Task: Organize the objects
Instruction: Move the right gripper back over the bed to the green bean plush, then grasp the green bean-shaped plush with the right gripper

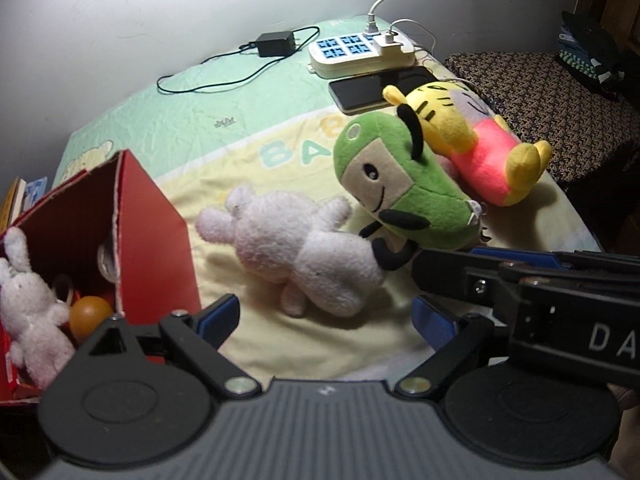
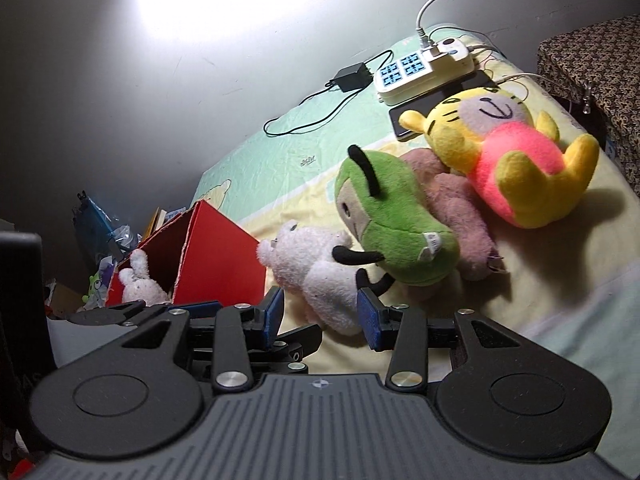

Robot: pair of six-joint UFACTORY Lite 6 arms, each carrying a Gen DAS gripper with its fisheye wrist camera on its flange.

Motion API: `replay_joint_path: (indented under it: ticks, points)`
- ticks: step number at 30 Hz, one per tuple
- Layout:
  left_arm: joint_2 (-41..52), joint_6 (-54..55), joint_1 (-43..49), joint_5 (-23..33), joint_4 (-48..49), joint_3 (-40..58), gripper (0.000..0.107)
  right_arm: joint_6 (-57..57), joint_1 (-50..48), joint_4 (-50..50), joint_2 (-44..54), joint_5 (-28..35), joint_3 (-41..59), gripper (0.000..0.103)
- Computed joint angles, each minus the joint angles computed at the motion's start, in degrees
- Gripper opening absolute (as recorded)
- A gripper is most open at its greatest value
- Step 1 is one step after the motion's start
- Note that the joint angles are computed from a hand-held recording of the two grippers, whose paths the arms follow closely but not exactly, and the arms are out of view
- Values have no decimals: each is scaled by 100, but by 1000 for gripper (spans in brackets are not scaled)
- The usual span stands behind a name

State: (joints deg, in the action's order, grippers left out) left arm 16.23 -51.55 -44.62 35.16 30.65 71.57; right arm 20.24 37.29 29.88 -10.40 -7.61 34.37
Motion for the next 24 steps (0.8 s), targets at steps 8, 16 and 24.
replay_joint_path:
  ticks: [8, 16, 24]
  points:
    - [365, 976, 375, -798, -1476, 125, 93, 1075, -601, -1429, -53, 151, -31, 44]
    - [785, 2010, 651, -1215, -2625, 508, 95, 2191, -925, -2949, 355, 264, 348, 44]
    - [1471, 3220, 955, -1209, -3944, 1116, 96, 4768, -1277, -5745, 974, 126, 779, 44]
